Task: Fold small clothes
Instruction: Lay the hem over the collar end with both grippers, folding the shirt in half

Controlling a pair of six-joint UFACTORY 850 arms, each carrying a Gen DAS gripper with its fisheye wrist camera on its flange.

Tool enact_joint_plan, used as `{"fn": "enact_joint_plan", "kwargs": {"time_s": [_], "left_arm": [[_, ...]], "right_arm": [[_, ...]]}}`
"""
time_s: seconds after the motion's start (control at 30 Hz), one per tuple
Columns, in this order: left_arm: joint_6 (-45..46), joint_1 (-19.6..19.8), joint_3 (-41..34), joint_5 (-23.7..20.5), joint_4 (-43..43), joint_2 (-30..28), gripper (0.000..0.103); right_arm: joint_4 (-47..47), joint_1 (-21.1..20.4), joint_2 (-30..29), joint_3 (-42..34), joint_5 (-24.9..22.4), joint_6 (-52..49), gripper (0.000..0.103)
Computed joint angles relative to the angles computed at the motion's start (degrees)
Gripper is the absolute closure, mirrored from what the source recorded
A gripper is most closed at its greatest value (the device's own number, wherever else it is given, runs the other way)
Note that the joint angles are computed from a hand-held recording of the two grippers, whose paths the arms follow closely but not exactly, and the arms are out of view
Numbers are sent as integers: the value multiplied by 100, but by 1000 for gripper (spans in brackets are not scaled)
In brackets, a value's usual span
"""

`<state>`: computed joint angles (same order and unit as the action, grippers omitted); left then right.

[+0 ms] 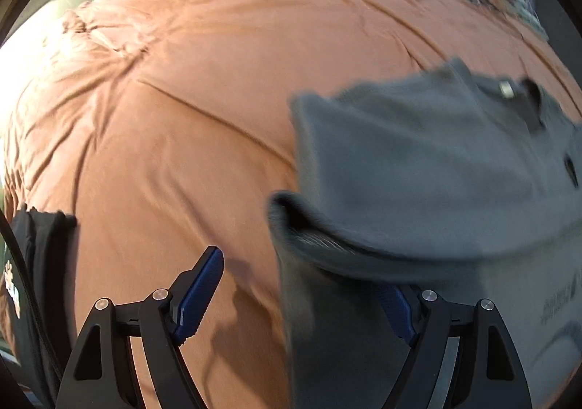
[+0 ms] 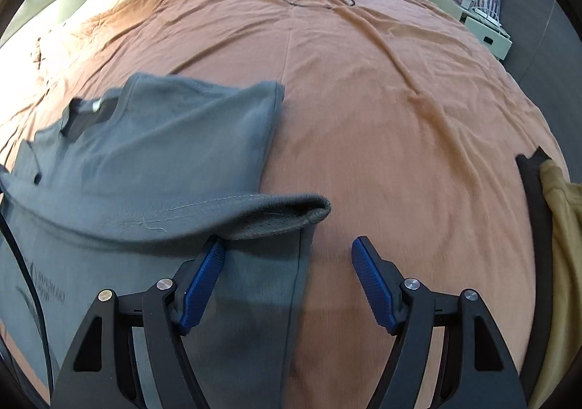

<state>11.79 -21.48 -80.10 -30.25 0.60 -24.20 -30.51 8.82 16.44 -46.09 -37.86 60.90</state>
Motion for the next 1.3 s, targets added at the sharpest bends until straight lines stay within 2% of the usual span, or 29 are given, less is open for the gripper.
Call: {"fn": "enact_joint_plan", "kwargs": {"time_s": [0.07,0.13,0.2,0.23,0.43,0.5,0.57,0.63,0.73,0.8,1.03,1.3], "left_arm": [[187,81,-157,40,-382,-124,21],[454,196,-354,-27,-929,-287,27],[816,303,-482,-138,-1524,-404,38],[1001,355,-513,-185,-1791,-442,40],[2260,626,-540,-531,-3401,-534,60],[2621,713,-546,-745,-3957,-556,78],[2767,766,-527,-844,-4256,-546,85],[2793,769,-480,-798,-4333,-494,88],[2806,785,-421,-758,-4505,-411,94],[2658,761,-374,-695,-4392,-345,97],[2629,747,-183,-370,-4364,38,99],[2465,761,-145,-407,-4253,519,99]], "right_arm": [[-66,-92,-21,40,211,148,32],[-74,-246,-20,101,482,303,34],[120,-381,16,197,766,233,46],[338,-474,28,238,929,50,52],[1258,-827,235,513,1535,-891,66],[1522,-976,333,596,1653,-1079,71],[1674,-1047,426,644,1682,-1192,85],[1887,-1079,509,710,1775,-1413,93],[1575,-990,622,753,1743,-1091,97],[1041,-881,674,742,1631,-576,98],[-85,-437,1073,703,1159,760,99],[-1051,188,1483,615,584,1846,100]]}}
